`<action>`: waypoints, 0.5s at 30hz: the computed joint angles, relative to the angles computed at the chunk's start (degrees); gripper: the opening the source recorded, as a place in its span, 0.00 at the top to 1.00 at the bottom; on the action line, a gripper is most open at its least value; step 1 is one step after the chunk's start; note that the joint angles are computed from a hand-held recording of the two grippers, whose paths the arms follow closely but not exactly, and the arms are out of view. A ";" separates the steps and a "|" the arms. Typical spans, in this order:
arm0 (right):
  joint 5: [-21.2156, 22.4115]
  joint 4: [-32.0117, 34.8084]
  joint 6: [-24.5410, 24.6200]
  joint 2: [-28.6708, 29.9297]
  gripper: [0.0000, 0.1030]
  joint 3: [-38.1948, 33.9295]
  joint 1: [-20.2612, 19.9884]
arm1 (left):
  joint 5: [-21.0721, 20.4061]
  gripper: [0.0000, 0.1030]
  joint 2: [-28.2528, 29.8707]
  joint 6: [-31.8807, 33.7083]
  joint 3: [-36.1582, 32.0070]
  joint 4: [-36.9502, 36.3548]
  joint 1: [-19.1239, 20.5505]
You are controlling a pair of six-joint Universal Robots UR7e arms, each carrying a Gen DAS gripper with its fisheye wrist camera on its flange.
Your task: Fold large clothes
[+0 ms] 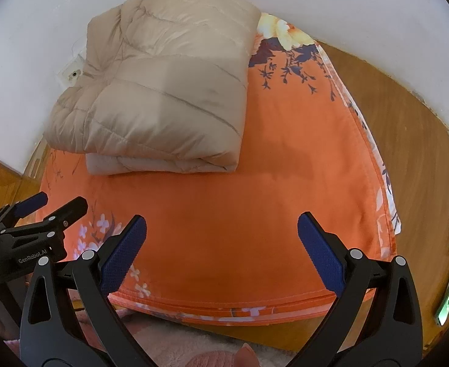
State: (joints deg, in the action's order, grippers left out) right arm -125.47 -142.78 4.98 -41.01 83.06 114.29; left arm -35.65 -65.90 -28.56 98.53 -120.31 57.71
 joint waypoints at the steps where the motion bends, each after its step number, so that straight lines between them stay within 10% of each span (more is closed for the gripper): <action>1: -0.01 -0.01 0.08 0.01 0.05 0.02 0.02 | 0.02 0.05 -0.01 -0.01 -0.03 0.11 0.02; 15: 0.17 0.19 0.27 0.41 0.05 -0.35 -0.13 | 0.06 0.05 0.25 -0.09 -0.35 0.60 0.06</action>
